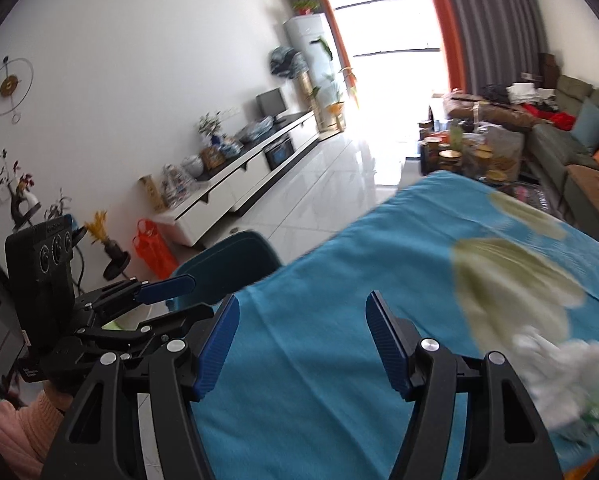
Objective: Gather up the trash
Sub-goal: 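Move both grippers back over the bedspread toward the paper cup and peel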
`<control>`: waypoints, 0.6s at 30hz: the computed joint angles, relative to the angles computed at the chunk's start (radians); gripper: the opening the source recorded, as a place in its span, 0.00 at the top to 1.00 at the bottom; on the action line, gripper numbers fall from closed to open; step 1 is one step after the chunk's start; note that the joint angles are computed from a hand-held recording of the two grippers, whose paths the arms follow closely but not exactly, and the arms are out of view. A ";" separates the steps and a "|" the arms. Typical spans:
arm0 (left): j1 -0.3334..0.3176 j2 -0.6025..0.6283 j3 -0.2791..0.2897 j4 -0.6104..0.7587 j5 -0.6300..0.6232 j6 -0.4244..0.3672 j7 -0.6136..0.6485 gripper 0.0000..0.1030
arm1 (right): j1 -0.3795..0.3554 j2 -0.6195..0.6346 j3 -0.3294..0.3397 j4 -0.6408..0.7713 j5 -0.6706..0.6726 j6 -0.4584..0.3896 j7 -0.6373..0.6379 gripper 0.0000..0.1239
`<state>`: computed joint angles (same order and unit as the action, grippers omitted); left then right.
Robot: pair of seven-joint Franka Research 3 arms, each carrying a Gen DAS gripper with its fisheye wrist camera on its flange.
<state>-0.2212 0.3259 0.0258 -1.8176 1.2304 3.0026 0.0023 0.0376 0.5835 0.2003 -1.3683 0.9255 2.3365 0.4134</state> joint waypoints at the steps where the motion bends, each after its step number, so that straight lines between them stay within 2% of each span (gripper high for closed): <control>1: 0.000 0.017 -0.012 0.021 -0.013 0.013 0.022 0.37 | -0.015 -0.020 -0.001 -0.030 0.020 0.021 -0.015 0.49; 4: -0.004 0.087 -0.063 0.098 -0.119 0.045 0.168 0.37 | -0.053 -0.078 -0.015 -0.118 0.083 0.095 -0.058 0.49; 7: 0.005 0.156 -0.131 0.169 -0.243 0.049 0.334 0.37 | -0.086 -0.113 -0.039 -0.176 0.138 0.134 -0.055 0.49; 10: 0.033 0.240 -0.232 0.264 -0.375 0.016 0.527 0.37 | -0.113 -0.133 -0.061 -0.220 0.179 0.157 -0.039 0.49; 12: 0.044 0.293 -0.291 0.324 -0.443 -0.011 0.637 0.37 | -0.134 -0.133 -0.076 -0.234 0.197 0.146 -0.013 0.49; 17: 0.061 0.388 -0.390 0.436 -0.569 -0.069 0.856 0.37 | -0.181 -0.107 -0.098 -0.238 0.227 0.105 0.061 0.49; 18: 0.052 0.402 -0.394 0.459 -0.586 -0.083 0.881 0.37 | -0.188 -0.090 -0.102 -0.221 0.227 0.093 0.085 0.49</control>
<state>-0.1696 0.7282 -0.3680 -1.3585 0.6445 2.9193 0.8837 -0.1503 0.4939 0.0988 -1.5889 1.1522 2.4293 0.4986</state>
